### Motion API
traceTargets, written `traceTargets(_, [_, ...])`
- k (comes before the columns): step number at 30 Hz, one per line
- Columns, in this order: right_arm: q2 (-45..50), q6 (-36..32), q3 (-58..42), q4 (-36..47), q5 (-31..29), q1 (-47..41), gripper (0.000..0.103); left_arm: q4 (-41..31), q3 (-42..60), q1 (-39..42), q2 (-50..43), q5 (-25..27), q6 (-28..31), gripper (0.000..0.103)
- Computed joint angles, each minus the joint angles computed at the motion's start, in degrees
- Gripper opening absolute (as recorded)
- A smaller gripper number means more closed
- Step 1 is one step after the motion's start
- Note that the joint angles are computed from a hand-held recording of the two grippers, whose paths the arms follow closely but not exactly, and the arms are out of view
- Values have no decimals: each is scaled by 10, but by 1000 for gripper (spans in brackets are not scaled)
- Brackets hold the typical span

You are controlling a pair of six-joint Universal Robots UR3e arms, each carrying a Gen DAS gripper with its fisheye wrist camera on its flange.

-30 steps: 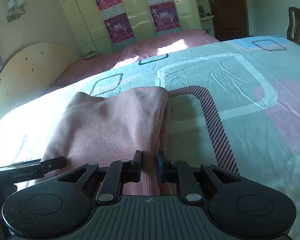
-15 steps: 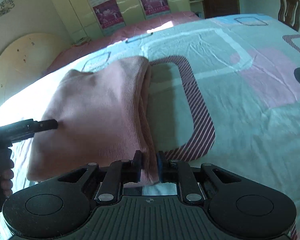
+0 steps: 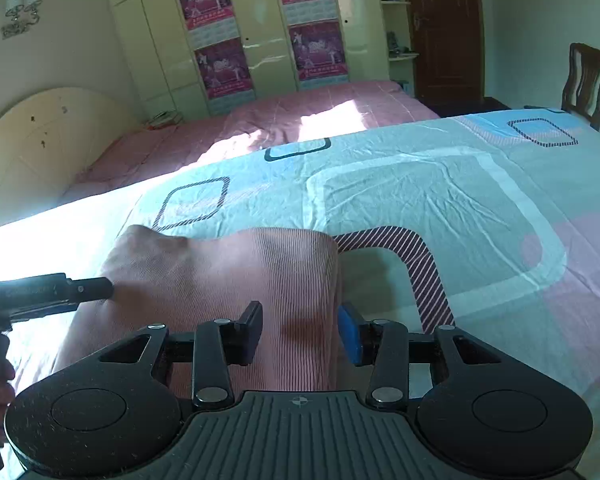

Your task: Fold small clothes

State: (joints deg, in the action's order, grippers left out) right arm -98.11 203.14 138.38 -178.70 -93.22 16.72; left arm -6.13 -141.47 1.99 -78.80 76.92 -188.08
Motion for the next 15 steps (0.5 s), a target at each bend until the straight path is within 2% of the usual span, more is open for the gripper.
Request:
traceTargets(1, [29, 3, -14, -13, -4, 2, 31, 14, -1, -2, -17, 6, -5, 70])
traceTargets(3, [86, 1, -45, -26, -23, 3, 28, 58, -19, -3, -43, 15, -14, 70])
traceTargets(5, [137, -8, -65, -25, -52, 9, 26, 94, -44, 9, -49, 1, -23, 71])
traceTargets(10, [139, -29, -26, -100, -35, -17, 26, 64, -2, -6, -52, 14, -19, 68])
traceTargets(13, [161, -47, -50, -136, -45, -6, 26, 73, 36, -22, -87, 37, -32, 66])
traceTargets(15, [195, -53, -88, -117, -46, -3, 26, 68, 71, -38, -131, 57, -34, 67])
